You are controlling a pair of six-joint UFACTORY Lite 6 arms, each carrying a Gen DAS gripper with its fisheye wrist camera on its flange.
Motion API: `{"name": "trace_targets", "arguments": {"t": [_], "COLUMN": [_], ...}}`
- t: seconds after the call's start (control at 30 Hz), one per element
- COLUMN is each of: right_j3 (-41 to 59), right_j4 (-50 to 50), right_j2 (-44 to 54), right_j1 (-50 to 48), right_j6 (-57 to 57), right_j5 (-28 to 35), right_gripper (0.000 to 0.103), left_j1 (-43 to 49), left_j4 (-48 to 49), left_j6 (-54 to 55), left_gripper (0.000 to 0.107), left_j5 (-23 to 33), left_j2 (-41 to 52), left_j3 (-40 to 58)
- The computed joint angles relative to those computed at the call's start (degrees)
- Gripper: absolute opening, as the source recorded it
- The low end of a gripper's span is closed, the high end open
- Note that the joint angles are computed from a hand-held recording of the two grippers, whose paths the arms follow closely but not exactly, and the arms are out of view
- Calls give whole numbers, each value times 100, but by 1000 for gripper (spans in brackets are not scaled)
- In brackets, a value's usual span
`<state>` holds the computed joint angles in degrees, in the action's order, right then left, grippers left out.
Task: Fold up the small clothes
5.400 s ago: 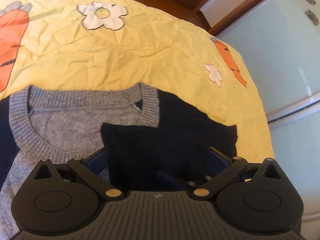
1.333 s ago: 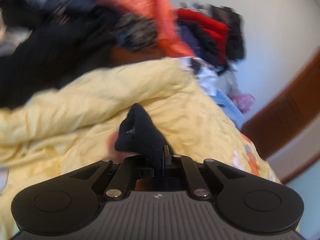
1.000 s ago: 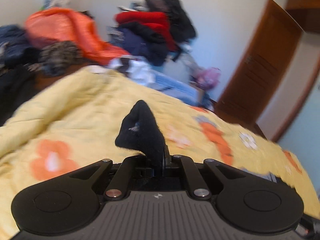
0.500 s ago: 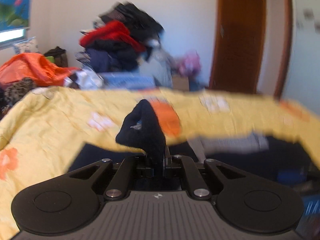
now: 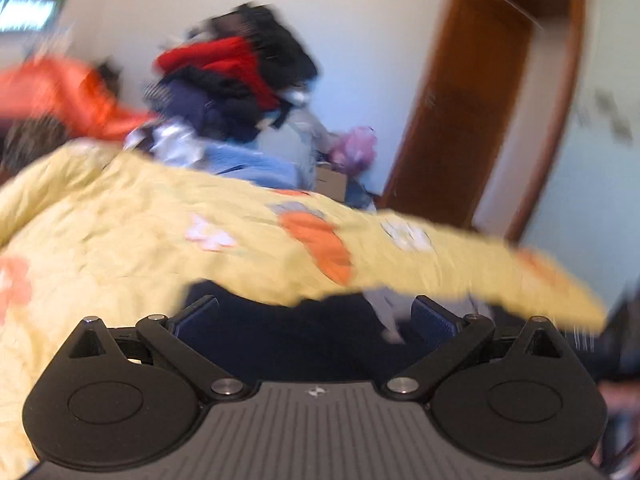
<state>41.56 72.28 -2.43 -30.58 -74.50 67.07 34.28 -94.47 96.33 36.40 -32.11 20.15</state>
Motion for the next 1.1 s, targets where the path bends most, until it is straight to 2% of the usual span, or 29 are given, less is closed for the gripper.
{"name": "trace_targets", "arguments": {"t": [0.07,0.1,0.17,0.23,0.3,0.37,0.47,0.53,0.57,0.73,0.87,0.93,1.07,1.1], "right_j3": [-60,-70,-147,-288,-380,-357,-469,-500,-527,-781,-710,-520,-110,-23], "right_j4": [88,112,44,72,102,315,696,541,539,1069,1036,977,681,640], "right_j2": [24,55,-87,-252,-446,-273,-405,-574,-581,-402,-667,-846,-945,-956], "right_j1": [72,80,245,575,1076,1377,1894,2270,2371,2092,2079,2242,2451,2449], "right_j6": [245,374,485,570,693,786,637,697,791,476,596,774,1119,1172], "right_j5": [48,202,253,32,-624,-700,-1182,-1703,-1853,-1585,-1458,-1578,-1750,-1753], "right_gripper": [82,76,68,68,68,68,66,35,15,14,13,13,13,13], "left_j1": [1012,1250,1725,2045,2026,1966,1864,1776,1759,1883,2008,2042,1860,1820], "left_j4": [598,881,1320,1435,1660,1575,1985,1929,1863,2112,2273,2415,2428,2423], "left_j6": [-604,-834,-878,-1021,-1336,-1273,-1771,-1913,-1936,-2499,-2415,-2572,-2347,-2374], "left_gripper": [103,103,103,103,103,103,103,103,103,103,103,103,101,94], "left_j5": [727,863,1557,2072,2112,2001,2356,2435,2502,2988,3045,3256,3034,2996], "left_j2": [1199,1799,2998,3804,4346,4584,5283,5455,5535,5954,5870,6091,5960,5895], "left_j3": [867,1334,2202,2728,3145,3214,3771,3880,3929,4226,4095,4177,3961,3909]}}
